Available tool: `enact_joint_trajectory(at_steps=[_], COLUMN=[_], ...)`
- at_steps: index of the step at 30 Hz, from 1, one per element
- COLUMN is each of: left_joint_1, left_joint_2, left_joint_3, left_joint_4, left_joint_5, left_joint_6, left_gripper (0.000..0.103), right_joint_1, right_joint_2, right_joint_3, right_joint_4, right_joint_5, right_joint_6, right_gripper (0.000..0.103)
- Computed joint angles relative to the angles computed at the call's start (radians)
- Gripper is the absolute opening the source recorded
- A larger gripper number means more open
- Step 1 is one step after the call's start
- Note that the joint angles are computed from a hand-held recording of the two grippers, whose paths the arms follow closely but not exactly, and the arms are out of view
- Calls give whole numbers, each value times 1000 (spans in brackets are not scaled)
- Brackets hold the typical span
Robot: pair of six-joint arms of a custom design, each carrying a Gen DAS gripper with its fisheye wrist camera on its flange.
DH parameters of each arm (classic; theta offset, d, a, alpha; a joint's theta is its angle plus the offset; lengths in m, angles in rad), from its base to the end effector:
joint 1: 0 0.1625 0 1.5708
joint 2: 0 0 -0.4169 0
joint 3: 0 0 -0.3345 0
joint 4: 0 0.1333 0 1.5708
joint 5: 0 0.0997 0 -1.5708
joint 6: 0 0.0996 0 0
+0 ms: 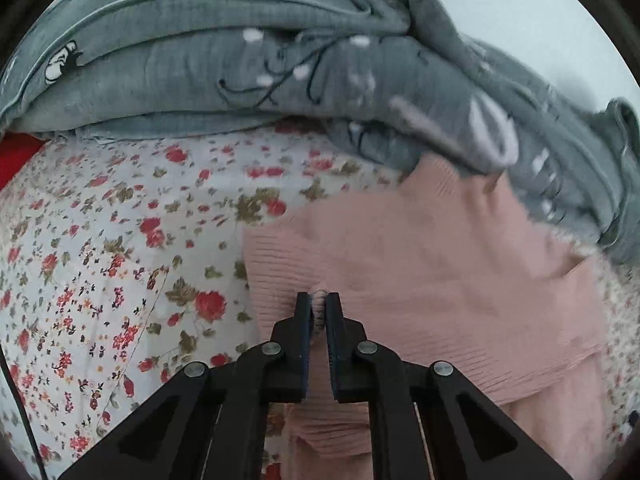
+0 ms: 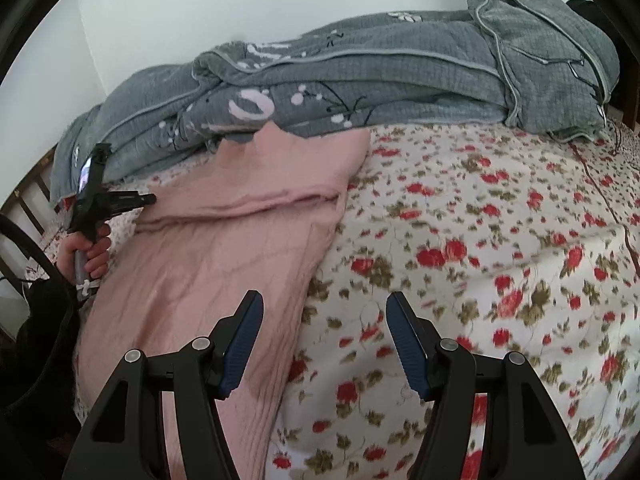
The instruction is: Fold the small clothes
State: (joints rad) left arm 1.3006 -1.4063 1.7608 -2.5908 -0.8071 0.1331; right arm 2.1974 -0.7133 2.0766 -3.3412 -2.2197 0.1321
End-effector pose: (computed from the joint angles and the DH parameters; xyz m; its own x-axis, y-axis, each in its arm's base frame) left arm 0.0601 -0.5405 0.4626 -0.7750 -0.1162 -0.6211 0.3156 0.7804 -0.5398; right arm 0.3566 -0.3679 0.0746 -0.8498 -0.1730 0.4979 -0.4303 0.7734 -0.4656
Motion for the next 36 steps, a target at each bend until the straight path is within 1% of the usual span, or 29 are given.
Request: enact_joint_trajectory(at_steps=[1, 3, 4, 5, 7, 9, 10, 13, 14, 16, 19, 20, 21, 22, 24, 26, 27, 29, 31, 32, 33, 34, 35, 36], left_joint_1=[-6, -26, -41, -60, -103, -133, -146, -180, -191, -219, -257, -272, -291, -311, -349, -416, -448, -485, -525, -558, -587, -617, -632, -615], left_joint_2=[-7, -49, -70, -101, -169, -241, -275, -410, -443, -529, -659, -697, -747, -788, -874, -952, -981, -1006, -1024, -1026, -1027, -1032, -1027, -1014], left_joint_3=[-1, 10, 27, 53, 114, 168, 189, 262, 284, 334, 393, 413, 435, 448, 467, 479, 482, 491, 511, 517, 519, 513, 504, 492], left_joint_4=[18, 57, 58, 59, 83, 143, 180, 324, 355, 443, 593, 623, 653, 691, 772, 869, 916, 970, 1003, 1037, 1070, 1117, 1147, 1135], left_joint_5=[4, -4, 10, 20, 54, 68, 70, 43, 39, 23, -5, -13, -22, -33, -74, -77, -78, -80, -65, -39, -17, -6, -1, -27], left_joint_6=[-5, -29, -40, -37, -37, -58, -79, -168, -195, -266, -406, -441, -476, -509, -567, -640, -675, -724, -779, -840, -894, -939, -963, -945], left_gripper=[19, 44, 51, 60, 62, 62, 62, 62, 62, 62, 62, 62, 62, 62, 63, 63, 64, 64, 64, 64, 61, 52, 22, 10], right_joint_1=[4, 14, 22, 29, 48, 59, 66, 104, 116, 124, 137, 139, 143, 150, 159, 165, 164, 160, 158, 158, 163, 166, 163, 165], right_joint_2=[-4, -10, -13, -13, -9, -8, -9, 12, 12, 2, -9, -9, -6, -2, 9, 14, 19, 33, 70, 86, 96, 97, 93, 90], right_joint_3=[4, 12, 17, 21, 28, 46, 51, 67, 73, 86, 108, 116, 119, 123, 134, 145, 155, 169, 169, 170, 168, 166, 167, 167], right_joint_4=[15, 36, 46, 49, 45, 18, 18, -30, -23, -4, 37, 38, 43, 53, 52, 66, 54, 32, -13, -48, -66, -79, -92, -98], right_joint_5=[-3, -6, -10, -19, -49, -52, -54, -115, -121, -92, -51, -34, -28, -27, -13, 14, 39, 65, 52, 48, 38, 41, 59, 53], right_joint_6=[12, 24, 31, 39, 69, 96, 106, 124, 135, 151, 187, 196, 208, 220, 224, 240, 237, 236, 229, 229, 239, 237, 226, 231], right_gripper=[63, 63, 63, 63, 63, 63, 62, 60, 59, 59, 59, 59, 58, 54, 50, 48, 48, 49, 52, 49, 25, 6, 5, 5])
